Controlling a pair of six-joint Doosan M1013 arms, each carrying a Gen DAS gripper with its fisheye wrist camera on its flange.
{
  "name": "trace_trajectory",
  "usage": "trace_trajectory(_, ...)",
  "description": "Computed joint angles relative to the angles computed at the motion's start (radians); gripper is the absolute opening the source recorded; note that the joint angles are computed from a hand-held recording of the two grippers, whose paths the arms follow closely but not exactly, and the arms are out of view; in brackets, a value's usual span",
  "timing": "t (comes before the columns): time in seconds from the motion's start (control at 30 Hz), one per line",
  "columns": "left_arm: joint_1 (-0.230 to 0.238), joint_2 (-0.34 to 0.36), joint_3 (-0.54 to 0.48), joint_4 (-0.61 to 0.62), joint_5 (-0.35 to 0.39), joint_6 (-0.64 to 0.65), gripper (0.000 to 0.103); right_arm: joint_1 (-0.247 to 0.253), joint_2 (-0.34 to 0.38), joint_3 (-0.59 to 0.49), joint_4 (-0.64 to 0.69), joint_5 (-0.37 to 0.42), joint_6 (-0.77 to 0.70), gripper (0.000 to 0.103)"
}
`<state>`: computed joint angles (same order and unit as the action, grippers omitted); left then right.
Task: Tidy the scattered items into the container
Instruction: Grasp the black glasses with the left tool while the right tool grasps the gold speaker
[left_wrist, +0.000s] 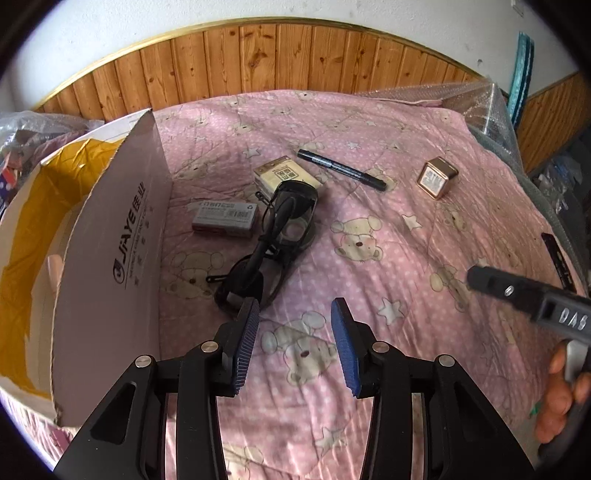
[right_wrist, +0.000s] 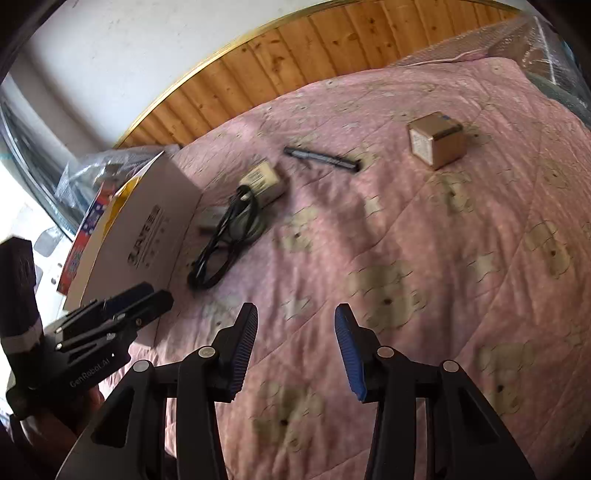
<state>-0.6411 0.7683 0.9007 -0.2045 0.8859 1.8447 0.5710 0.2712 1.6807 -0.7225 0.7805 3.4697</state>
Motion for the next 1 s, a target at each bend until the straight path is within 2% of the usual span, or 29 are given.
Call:
trace_trajectory(0.03, 0.000, 0.017, -0.025, -0.004, 0.013, -0.003, 0.043, -0.012, -0.014, 0.014, -0.015, 0.010, 0.030, 0.047)
trace_trajectory(0.1, -0.004, 0.050, -0.078, 0.006, 0.042, -0.025, 0.043, -0.036, -0.035, 0.028, -0.046, 0.060, 0.073, 0.058)
trace_trajectory(0.13, -0.004, 0.065, -0.103, 0.005, 0.054, -0.031, 0.043, -0.050, -0.041, 0.030, -0.053, 0.084, 0.067, 0.070)
trace_trajectory(0.17, -0.005, 0.080, -0.127, 0.013, 0.065, -0.042, 0.043, -0.067, -0.046, 0.031, -0.053, 0.100, 0.046, 0.077)
trace_trajectory(0.27, -0.007, 0.120, -0.190, 0.037, 0.087, -0.071, 0.043, -0.124, -0.046, 0.022, -0.014, 0.134, -0.126, 0.081)
trace_trajectory(0.33, -0.006, 0.151, -0.241, 0.046, 0.111, -0.096, 0.043, -0.170, -0.040, 0.018, 0.057, 0.120, -0.313, 0.081)
trace_trajectory(0.5, 0.002, 0.216, -0.340, 0.033, 0.166, -0.112, 0.044, -0.241, 0.019, -0.037, 0.148, 0.199, -0.705, 0.081)
trace_trajectory(0.6, 0.003, 0.259, -0.407, 0.050, 0.214, -0.123, 0.046, -0.268, 0.059, -0.073, 0.168, 0.255, -0.865, 0.081)
trace_trajectory(0.67, 0.006, 0.280, -0.440, 0.037, 0.228, -0.127, 0.050, -0.280, 0.073, -0.081, 0.161, 0.258, -0.916, 0.081)
trace_trajectory(0.73, 0.010, 0.294, -0.465, 0.012, 0.238, -0.124, 0.048, -0.293, 0.072, -0.070, 0.169, 0.219, -0.928, 0.080)
trace_trajectory(0.77, 0.012, 0.303, -0.480, -0.010, 0.247, -0.119, 0.042, -0.300, 0.068, -0.063, 0.189, 0.189, -0.935, 0.069)
trace_trajectory(0.8, 0.013, 0.304, -0.482, -0.028, 0.245, -0.106, 0.026, -0.308, 0.062, -0.052, 0.222, 0.147, -0.945, 0.058)
trace_trajectory(0.83, 0.009, 0.300, -0.476, -0.018, 0.232, -0.095, 0.025, -0.309, 0.060, -0.048, 0.229, 0.135, -0.927, 0.052)
trace_trajectory(1.0, 0.001, 0.282, -0.442, -0.004, 0.201, -0.083, 0.021, -0.288, 0.055, -0.043, 0.215, 0.123, -0.883, 0.052)
